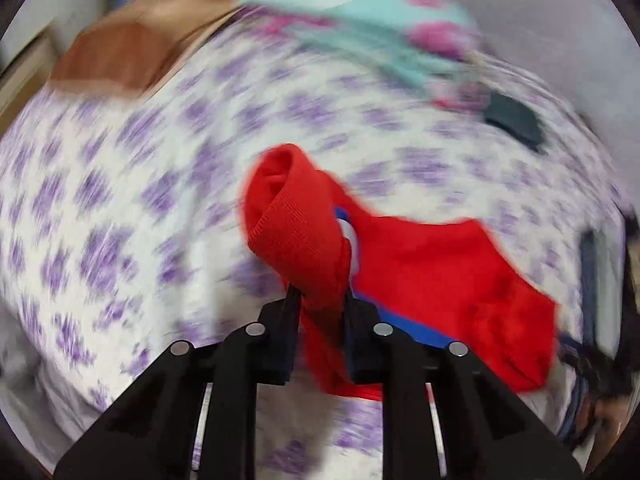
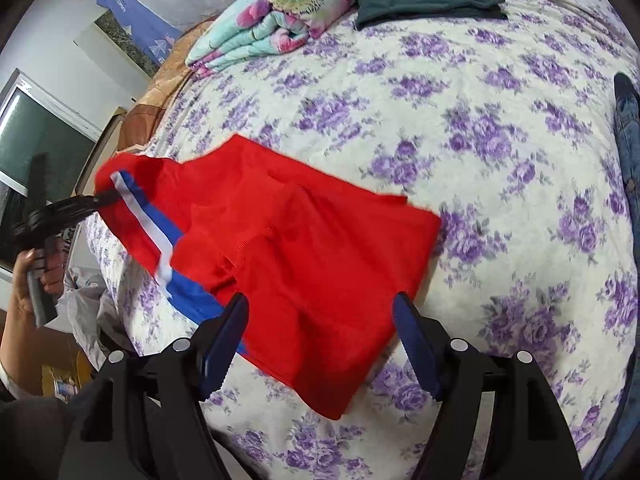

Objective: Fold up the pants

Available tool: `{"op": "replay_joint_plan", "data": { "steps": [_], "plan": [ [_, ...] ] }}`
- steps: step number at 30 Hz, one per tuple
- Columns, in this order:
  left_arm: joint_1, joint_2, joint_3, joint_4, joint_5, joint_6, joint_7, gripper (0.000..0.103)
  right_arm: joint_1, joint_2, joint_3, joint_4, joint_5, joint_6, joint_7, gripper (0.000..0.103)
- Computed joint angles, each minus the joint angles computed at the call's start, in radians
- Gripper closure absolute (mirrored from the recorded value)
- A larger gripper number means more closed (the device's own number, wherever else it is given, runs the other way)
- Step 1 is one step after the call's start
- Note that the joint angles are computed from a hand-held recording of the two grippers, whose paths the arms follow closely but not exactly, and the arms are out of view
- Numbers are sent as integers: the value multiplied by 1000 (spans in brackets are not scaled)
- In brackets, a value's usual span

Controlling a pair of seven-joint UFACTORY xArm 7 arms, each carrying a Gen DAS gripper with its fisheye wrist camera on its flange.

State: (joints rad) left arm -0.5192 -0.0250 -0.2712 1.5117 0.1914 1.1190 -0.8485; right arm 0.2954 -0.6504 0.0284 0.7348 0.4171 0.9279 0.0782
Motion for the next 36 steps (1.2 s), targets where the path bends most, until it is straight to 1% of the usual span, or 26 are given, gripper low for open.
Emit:
{"op": "replay_joint_plan", "data": {
  "steps": [2, 3, 5, 6, 8, 9, 11, 12, 14, 15, 16, 17, 19, 21, 22, 23, 24, 25, 26, 27, 28, 30, 31, 32, 34, 36],
  "plan": [
    [-25, 32, -20, 53, -12, -24, 68, 86, 5, 10, -2, 14, 5, -12, -6, 28],
    [-38, 59, -27, 76, -48, -49, 120, 87, 6, 13, -2, 17, 8, -16, -8, 28],
    [-56, 95, -29, 83, -120, -100, 160, 87, 13, 25, -2, 28, 19, -27, -10, 28],
    [-65, 115, -29, 89, -145, -111, 166, 87, 18, 30, -2, 31, 28, -33, -11, 28],
    [-79, 152, -30, 89, -207, -125, 206, 67, 30, 39, -3, 38, 46, -39, -15, 28],
    [-87, 170, -28, 90, -222, -121, 217, 56, 38, 47, -4, 45, 60, -42, -18, 28],
    [-102, 192, -17, 115, -217, -65, 195, 56, 51, 64, -5, 61, 82, -48, -23, 22],
    [-100, 173, -12, 97, -229, -74, 199, 55, 58, 74, -6, 70, 95, -53, -30, 21],
    [-99, 106, -3, 42, -209, -91, 189, 43, 74, 111, -3, 105, 116, -63, -50, 18],
    [-97, 76, -1, 22, -181, -95, 175, 32, 77, 127, -1, 121, 120, -65, -57, 17],
    [-91, 36, 2, -4, -143, -103, 154, 27, 83, 157, 7, 149, 124, -68, -63, 17],
    [-80, -5, 4, -32, -116, -108, 132, 27, 93, 191, 9, 179, 134, -69, -79, 17],
    [-51, -56, 6, -70, -119, -121, 114, 26, 105, 241, 15, 225, 160, -73, -107, 17],
    [-11, -139, 13, -145, -121, -165, 73, 25, 111, 295, 31, 278, 169, -70, -129, 17],
    [12, -172, 11, -177, -105, -180, 41, 22, 113, 325, 46, 310, 164, -70, -135, 17],
    [45, -211, 8, -215, -73, -185, -17, 20, 113, 344, 55, 331, 166, -69, -138, 17],
    [73, -211, -5, -216, -42, -168, -69, 18, 115, 361, 60, 349, 175, -65, -143, 17],
    [109, -219, -14, -226, -2, -118, -140, 18, 118, 381, 66, 370, 186, -57, -150, 17],
    [130, -221, -13, -236, 13, -85, -174, 18, 118, 393, 72, 383, 190, -52, -154, 16],
    [145, -218, -13, -247, 5, -77, -181, 18, 118, 415, 81, 406, 185, -41, -155, 16],
    [142, -213, 16, -276, -46, -97, -163, 18, 116, 431, 92, 424, 173, -35, -148, 16],
    [124, -194, 62, -326, -211, -181, -69, 18, 111, 460, 110, 456, 137, -18, -136, 16],
    [117, -183, 69, -337, -263, -202, -28, 18, 110, 470, 116, 469, 126, -12, -136, 16],
    [113, -166, 67, -337, -292, -217, -3, 18, 109, 475, 118, 474, 126, -10, -139, 16],
    [107, -137, 54, -330, -309, -241, 27, 18, 106, 476, 118, 475, 137, -7, -145, 16],
    [108, -117, 36, -315, -269, -233, -10, 18, 101, 475, 118, 470, 137, -1, -136, 16]
  ]
}}
